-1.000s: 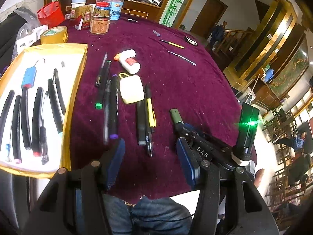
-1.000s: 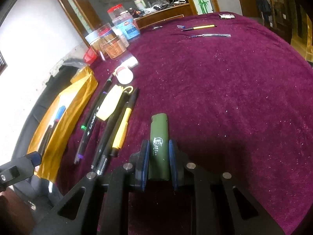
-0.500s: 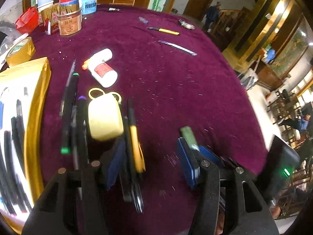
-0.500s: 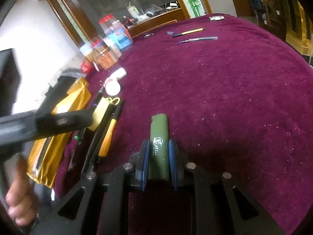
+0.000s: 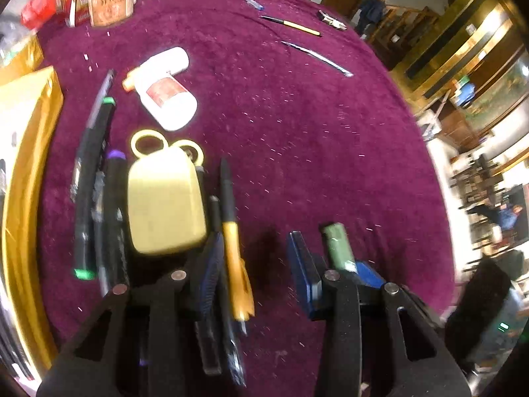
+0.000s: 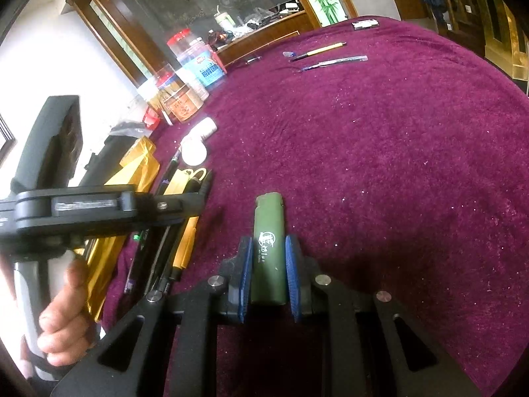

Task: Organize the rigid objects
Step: 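Grasp the orange-barrelled pen with the left tool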

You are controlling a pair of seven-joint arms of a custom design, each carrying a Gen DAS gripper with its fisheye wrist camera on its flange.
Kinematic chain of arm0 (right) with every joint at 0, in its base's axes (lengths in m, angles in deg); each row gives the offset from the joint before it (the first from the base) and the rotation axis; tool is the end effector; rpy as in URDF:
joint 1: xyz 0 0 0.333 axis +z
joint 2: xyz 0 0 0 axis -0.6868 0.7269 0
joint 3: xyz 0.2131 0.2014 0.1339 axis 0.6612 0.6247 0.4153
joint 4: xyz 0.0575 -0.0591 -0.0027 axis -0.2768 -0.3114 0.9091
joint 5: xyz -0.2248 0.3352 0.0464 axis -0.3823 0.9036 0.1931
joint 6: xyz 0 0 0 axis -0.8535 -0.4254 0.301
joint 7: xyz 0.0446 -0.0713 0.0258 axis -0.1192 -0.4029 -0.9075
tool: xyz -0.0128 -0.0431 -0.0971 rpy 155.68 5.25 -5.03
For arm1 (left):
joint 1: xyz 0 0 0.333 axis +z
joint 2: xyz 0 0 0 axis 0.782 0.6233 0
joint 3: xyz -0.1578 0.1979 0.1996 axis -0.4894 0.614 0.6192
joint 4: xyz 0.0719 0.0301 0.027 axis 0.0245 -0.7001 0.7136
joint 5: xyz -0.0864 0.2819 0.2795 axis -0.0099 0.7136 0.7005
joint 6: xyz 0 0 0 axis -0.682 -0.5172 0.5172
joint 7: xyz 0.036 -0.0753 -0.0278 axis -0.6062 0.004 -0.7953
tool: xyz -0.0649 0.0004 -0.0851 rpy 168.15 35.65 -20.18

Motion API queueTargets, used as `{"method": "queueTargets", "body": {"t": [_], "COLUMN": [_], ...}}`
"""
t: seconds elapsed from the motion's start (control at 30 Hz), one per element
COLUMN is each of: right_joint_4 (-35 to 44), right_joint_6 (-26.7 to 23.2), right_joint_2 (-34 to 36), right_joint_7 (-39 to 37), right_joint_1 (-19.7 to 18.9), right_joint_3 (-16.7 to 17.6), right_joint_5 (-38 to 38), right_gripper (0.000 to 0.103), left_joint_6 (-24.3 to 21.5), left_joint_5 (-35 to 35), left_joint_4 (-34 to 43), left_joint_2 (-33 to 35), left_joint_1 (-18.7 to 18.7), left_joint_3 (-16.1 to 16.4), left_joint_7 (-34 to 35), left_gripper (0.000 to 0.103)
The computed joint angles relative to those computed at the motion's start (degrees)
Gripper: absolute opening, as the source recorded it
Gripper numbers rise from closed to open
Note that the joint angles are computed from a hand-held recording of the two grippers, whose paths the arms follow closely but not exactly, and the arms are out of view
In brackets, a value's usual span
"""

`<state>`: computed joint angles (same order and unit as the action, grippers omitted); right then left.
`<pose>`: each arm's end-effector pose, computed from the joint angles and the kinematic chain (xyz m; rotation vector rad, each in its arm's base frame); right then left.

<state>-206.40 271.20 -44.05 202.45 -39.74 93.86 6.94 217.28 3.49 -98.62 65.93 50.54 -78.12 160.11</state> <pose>0.4869 0.1722 0.2453 -1.6296 1.6412 -0.0900 0.5711 -0.1058 0.2870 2.0815 -2.2169 0.7698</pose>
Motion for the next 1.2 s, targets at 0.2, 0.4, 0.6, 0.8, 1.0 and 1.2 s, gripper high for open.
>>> {"method": "queueTargets", "body": {"t": [0.2,0.4,0.6,0.8,1.0,1.2], "right_joint_4": [-0.8,-0.6,-0.2,0.6,1.0,-0.5], "right_joint_6": [-0.7,-1.3,-0.8,-1.0,-0.2,-2.4], "right_joint_2": [-0.6,-0.6,-0.2,0.1,0.6,-1.1], "right_joint_7": [-3.2,-3.1,-2.2,-0.1,1.1,-5.3], "right_joint_1": [2.2,1.2,0.0,-1.0,-1.4,3.3], "right_joint_3": [-0.8,0.0,0.6,0.9,0.6,-1.6], "right_joint_5": [4.3,3.8,2.1,-0.9,-2.7,3.7], "right_gripper": [0.018,0.018,0.018,0.018,0.018,0.018], "left_joint_6": [-3.5,-7.6,-7.8,-4.5,1.2,6.0], "left_joint_5": [-9.9,-5.3,-1.6,12.6,24.1,32.3], "left_joint_4": [-0.2,3.4,3.3,3.2,-0.4,-2.4], "left_joint_2": [-2.2,1.4,1.4,2.4,1.2,1.0], "left_joint_1": [1.6,0.7,0.4,-4.3,-6.6,-9.3], "left_joint_3": [-1.3,1.2,1.7,4.3,5.5,8.2], "left_joint_7": [9.5,1.4,-3.3,-15.7,-22.5,-29.7], "left_gripper": [0.038,0.038,0.033,0.031,0.021,0.007]}}
